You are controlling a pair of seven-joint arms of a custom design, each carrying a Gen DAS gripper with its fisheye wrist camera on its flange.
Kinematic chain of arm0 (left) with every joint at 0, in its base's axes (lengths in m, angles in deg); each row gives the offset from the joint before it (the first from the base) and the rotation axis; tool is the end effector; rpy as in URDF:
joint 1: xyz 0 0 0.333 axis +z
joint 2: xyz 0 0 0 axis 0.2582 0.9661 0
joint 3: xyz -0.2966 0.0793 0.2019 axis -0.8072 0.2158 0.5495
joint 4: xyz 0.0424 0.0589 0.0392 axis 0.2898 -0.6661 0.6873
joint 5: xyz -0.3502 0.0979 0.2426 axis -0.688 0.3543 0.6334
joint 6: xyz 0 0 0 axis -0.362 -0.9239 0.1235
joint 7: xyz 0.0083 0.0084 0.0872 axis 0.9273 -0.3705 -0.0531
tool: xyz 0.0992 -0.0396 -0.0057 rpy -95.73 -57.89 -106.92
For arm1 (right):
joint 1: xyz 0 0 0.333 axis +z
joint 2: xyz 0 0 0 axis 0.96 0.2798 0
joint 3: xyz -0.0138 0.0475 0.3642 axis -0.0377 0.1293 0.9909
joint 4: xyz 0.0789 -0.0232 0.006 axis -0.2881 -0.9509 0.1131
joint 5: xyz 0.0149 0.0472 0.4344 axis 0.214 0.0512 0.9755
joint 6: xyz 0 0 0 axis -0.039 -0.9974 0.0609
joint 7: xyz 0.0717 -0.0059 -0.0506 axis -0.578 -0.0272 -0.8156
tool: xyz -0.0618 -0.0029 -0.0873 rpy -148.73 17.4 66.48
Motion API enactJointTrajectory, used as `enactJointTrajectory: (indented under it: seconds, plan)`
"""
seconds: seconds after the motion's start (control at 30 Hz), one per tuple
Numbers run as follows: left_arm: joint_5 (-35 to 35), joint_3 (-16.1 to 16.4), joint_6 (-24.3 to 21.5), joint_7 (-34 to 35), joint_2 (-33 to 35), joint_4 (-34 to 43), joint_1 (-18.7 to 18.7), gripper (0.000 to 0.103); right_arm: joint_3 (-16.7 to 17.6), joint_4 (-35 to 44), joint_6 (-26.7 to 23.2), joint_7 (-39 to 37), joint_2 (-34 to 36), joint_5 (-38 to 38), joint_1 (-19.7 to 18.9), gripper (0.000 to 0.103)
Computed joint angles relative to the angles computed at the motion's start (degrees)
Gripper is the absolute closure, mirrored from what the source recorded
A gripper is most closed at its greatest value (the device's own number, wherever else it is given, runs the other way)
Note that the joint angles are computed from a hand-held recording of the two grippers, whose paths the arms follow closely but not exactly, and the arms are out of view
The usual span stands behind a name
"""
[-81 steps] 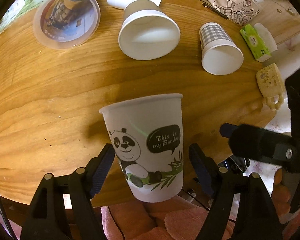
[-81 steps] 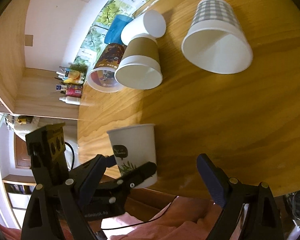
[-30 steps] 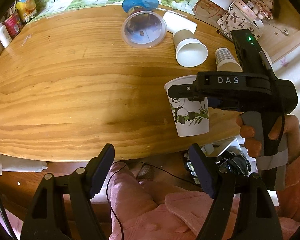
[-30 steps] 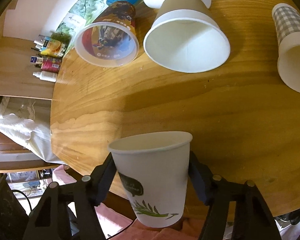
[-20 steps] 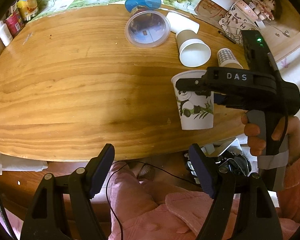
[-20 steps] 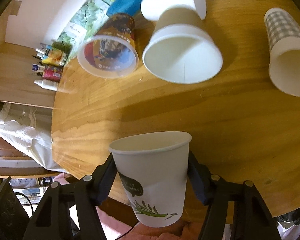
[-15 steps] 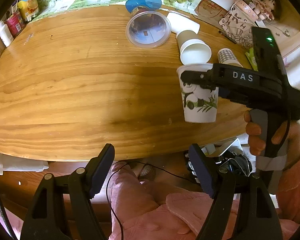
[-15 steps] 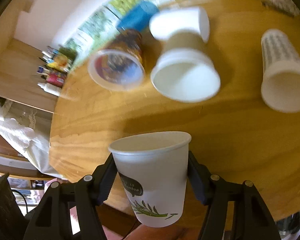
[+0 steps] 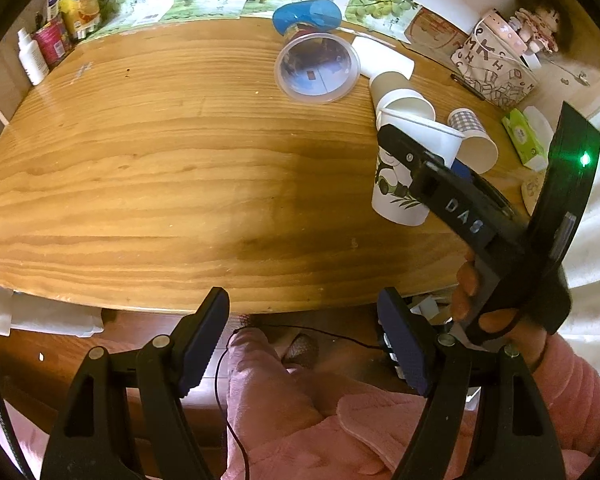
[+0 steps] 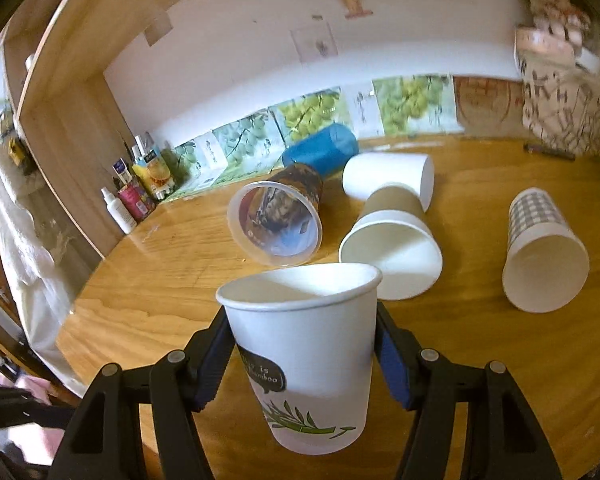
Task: Flip cup upright
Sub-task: 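Rotate the panda cup rim-up with the right tool and lower it to the desk, then set the cup down on its base and open the right tool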
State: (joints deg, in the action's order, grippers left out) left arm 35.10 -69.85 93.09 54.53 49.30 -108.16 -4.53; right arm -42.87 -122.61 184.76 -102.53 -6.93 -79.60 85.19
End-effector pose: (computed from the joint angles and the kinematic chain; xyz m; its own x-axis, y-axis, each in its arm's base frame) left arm 0.4734 -0.3360 0.5439 -0.4891 -0.8378 0.2428 -0.8612 0.4197 -0.2866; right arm 0.4400 0.2683 0.4843 -0.1997 -0.9396 -0.2779 -0.5842 0.3418 -0.7361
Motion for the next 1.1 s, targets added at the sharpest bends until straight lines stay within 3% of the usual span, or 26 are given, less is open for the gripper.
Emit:
enactJointTrajectory:
  seconds: [0.1,0.33,0.53,1.1]
  plan:
    - [0.83,-0.05,0.31,-0.78,-0.56,-0.51,0.11,0.023,1.51,0.31,-2.51,4.27,-0.24,-6.5,-0.49,0.037]
    - [3.12,-0.35,0.26,-2.25,-1.67,-1.25,-0.15,0.023,-0.06,-0.36,-5.78,9.85,-0.33,-13.95,2.49,0.037]
    - [4.03,-0.41,0.16,-2.42,-2.41,-1.8,-0.54,0.023,-1.13,-1.82,-6.08,12.86,-1.4,-15.85,3.98,0.037]
    - [3.82,-0.74,1.04,-1.97,-3.2,-2.14,-1.7,0.023,-0.1,-5.03,-7.04,7.32,-4.81,-12.0,5.96,0.037]
